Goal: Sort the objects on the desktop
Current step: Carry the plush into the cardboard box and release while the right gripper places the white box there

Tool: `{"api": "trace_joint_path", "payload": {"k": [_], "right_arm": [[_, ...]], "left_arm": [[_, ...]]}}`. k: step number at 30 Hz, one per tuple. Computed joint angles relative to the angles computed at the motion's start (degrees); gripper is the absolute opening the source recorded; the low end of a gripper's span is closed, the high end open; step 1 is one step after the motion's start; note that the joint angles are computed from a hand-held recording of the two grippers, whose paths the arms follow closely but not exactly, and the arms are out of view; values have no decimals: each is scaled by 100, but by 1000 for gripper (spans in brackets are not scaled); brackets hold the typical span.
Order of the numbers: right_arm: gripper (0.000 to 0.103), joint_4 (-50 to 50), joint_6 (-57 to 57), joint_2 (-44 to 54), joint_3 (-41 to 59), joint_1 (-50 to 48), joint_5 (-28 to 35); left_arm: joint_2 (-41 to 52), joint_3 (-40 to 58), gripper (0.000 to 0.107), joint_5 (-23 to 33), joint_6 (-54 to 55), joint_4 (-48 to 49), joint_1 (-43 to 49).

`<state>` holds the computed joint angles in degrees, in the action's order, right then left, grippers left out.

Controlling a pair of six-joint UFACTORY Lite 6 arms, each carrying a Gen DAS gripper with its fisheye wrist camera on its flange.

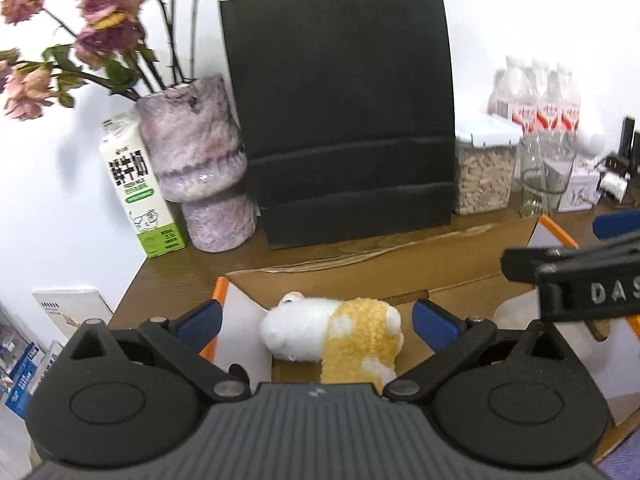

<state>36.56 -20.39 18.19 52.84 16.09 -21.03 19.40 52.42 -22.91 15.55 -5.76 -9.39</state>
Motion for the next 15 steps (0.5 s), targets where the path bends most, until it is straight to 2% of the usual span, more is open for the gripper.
{"api": "trace_joint_path", "payload": {"k": [7, 15], "right_arm": [[103, 354, -349, -1436, -1259, 401, -206], [103, 1919, -1500, -3459, -2873, 1511, -881]], "left_arm": [[-1086, -1076, 103, -296, -1532, 1599, 517], [-2603, -2509, 103, -775, -3239, 3898, 1486]]}}
